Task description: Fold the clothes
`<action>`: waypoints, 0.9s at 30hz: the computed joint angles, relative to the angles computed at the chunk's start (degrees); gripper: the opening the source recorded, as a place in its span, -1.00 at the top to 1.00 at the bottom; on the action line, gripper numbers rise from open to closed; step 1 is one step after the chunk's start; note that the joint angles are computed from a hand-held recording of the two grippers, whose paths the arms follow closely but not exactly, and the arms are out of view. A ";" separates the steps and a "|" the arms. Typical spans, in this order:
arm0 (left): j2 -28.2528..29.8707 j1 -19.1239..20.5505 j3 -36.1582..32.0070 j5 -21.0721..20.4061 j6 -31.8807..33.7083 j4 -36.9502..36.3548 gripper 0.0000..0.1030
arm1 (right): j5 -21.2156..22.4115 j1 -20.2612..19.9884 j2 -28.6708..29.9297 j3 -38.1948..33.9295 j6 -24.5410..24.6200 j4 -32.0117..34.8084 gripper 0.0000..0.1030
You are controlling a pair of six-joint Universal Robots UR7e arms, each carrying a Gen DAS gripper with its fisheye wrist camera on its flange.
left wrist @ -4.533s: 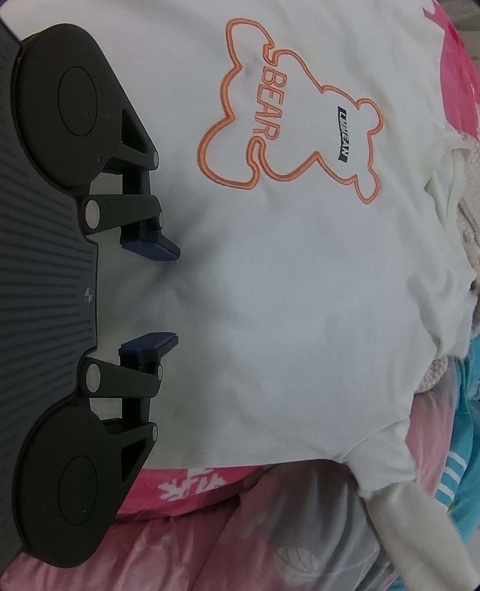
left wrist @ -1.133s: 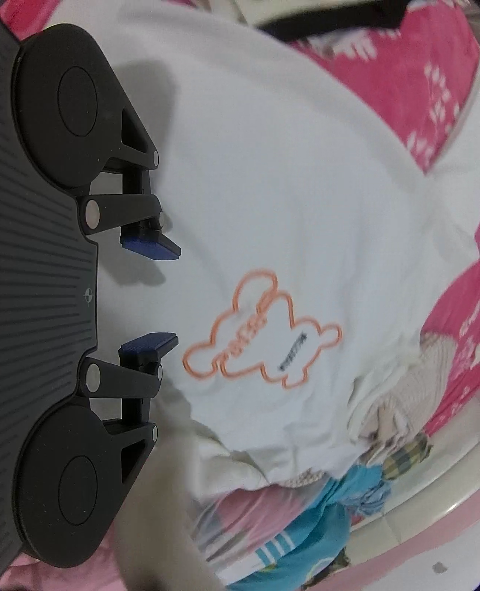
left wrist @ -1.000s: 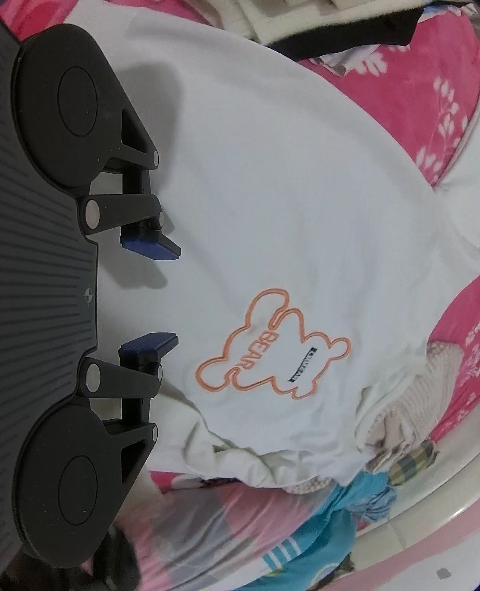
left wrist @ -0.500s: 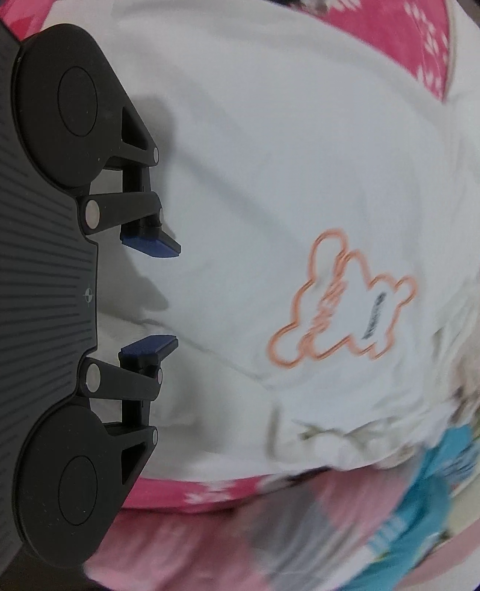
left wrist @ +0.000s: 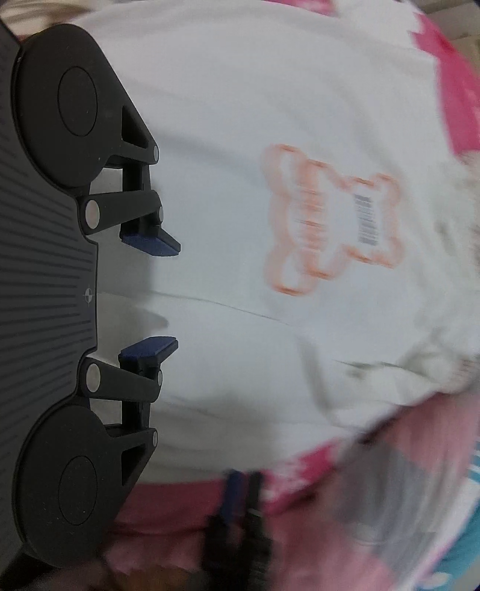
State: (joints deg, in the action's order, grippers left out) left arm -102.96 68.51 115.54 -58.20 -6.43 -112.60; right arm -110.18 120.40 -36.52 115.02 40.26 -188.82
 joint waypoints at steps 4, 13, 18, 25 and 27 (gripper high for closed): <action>9.92 -0.37 -2.27 -0.73 5.69 -15.26 0.07 | -6.86 1.31 3.54 -4.05 -5.50 -0.59 0.07; 32.06 -1.55 -12.16 5.08 18.33 -33.23 0.07 | -31.91 5.35 11.37 -13.38 -25.61 2.82 0.27; 38.32 -2.12 -17.29 4.91 19.00 -32.33 0.07 | -35.15 3.30 15.06 -18.41 -38.31 -4.30 0.27; 39.54 0.68 -20.13 1.31 20.55 -35.39 0.92 | -32.92 1.19 17.04 -20.82 -50.37 -12.18 0.33; 39.27 2.75 -22.45 -2.59 18.69 -33.17 0.94 | -31.34 0.49 17.56 -21.00 -56.49 -14.35 0.36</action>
State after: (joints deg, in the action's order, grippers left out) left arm -63.70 71.25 93.09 -60.79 12.25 -145.77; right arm -141.52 120.89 -18.96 94.02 -16.23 -203.18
